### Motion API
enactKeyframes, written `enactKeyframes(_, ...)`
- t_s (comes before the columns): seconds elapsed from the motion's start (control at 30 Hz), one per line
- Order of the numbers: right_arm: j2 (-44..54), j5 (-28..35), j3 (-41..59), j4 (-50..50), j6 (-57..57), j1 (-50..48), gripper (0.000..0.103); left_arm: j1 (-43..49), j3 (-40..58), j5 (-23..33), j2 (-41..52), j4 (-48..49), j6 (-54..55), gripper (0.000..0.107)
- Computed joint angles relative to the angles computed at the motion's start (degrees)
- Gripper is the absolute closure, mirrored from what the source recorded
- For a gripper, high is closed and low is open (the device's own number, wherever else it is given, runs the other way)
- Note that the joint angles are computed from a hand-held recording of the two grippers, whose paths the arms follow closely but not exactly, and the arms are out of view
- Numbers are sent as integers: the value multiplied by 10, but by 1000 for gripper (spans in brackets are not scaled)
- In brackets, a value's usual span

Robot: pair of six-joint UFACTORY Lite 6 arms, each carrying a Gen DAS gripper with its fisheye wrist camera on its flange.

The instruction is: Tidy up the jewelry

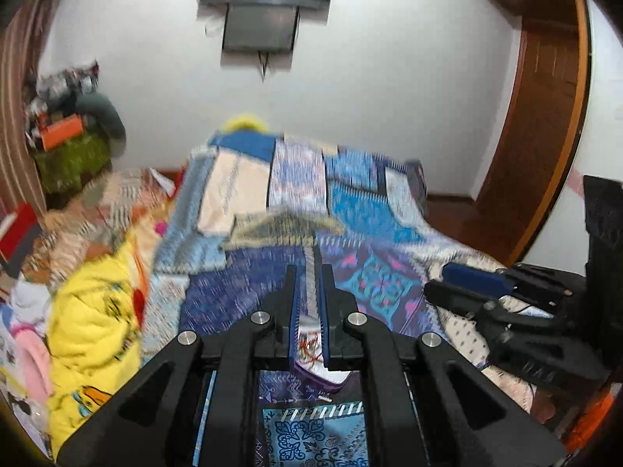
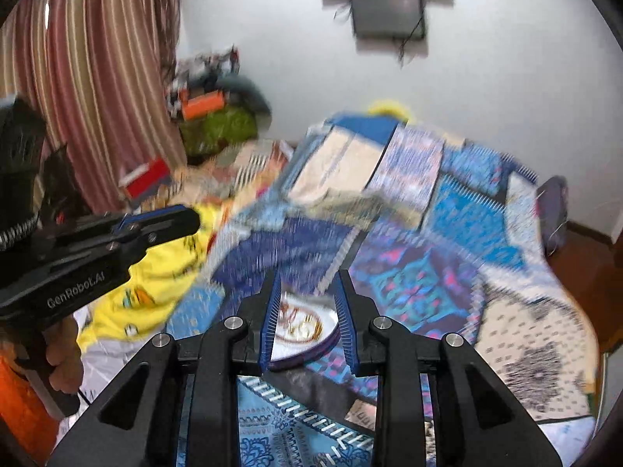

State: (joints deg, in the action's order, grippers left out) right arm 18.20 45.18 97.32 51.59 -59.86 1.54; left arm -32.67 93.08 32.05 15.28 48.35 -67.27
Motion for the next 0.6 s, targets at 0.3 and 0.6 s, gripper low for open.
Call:
enactKeyframes(0.3, -203, 25, -102, 140, -61, -79, 78, -164, -32, 164, -119, 225, -165, 84)
enactKeyframes(0.6, -344, -20, -206, 207, -91, -106, 22, -277, -58, 307, -161, 319, -221, 34)
